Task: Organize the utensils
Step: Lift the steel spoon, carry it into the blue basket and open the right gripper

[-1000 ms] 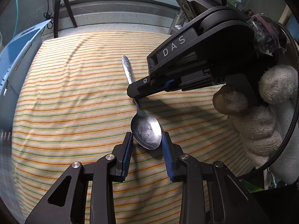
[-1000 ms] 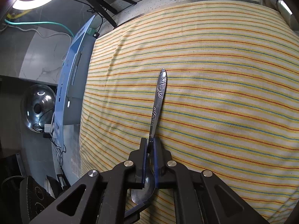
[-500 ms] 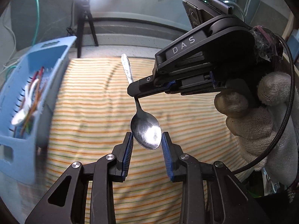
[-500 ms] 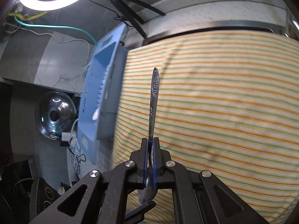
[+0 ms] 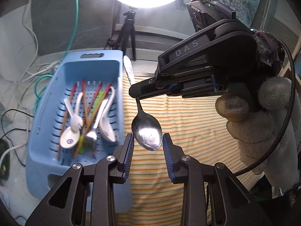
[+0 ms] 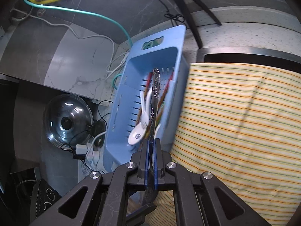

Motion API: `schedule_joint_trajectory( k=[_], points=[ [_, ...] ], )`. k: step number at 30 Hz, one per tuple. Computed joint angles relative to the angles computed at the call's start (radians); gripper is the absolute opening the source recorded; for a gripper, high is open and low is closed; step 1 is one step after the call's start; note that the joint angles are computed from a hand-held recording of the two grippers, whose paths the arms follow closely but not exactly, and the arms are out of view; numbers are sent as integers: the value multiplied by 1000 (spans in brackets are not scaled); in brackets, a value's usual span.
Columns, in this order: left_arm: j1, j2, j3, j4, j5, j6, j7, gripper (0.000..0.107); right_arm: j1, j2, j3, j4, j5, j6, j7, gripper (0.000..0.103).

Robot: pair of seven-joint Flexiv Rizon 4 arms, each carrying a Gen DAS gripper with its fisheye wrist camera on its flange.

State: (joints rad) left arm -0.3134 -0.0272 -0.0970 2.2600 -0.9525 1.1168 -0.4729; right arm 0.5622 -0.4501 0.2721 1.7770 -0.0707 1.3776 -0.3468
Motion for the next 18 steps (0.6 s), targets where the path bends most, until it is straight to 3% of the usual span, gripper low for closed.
schedule_joint_trajectory(
  k=[10, 13, 18],
  points=[
    [81, -77, 11, -81, 74, -42, 4, 27, -1, -119, -4, -160, 7, -68, -28, 5],
    [92, -102, 5, -96, 106, -3, -9, 18, 5, -135, -16, -191, -8, -104, -39, 5],
    [123, -124, -1, -123, 135, -5, -52, 18, 15, -138, -41, -219, -38, -159, -55, 9]
  ],
)
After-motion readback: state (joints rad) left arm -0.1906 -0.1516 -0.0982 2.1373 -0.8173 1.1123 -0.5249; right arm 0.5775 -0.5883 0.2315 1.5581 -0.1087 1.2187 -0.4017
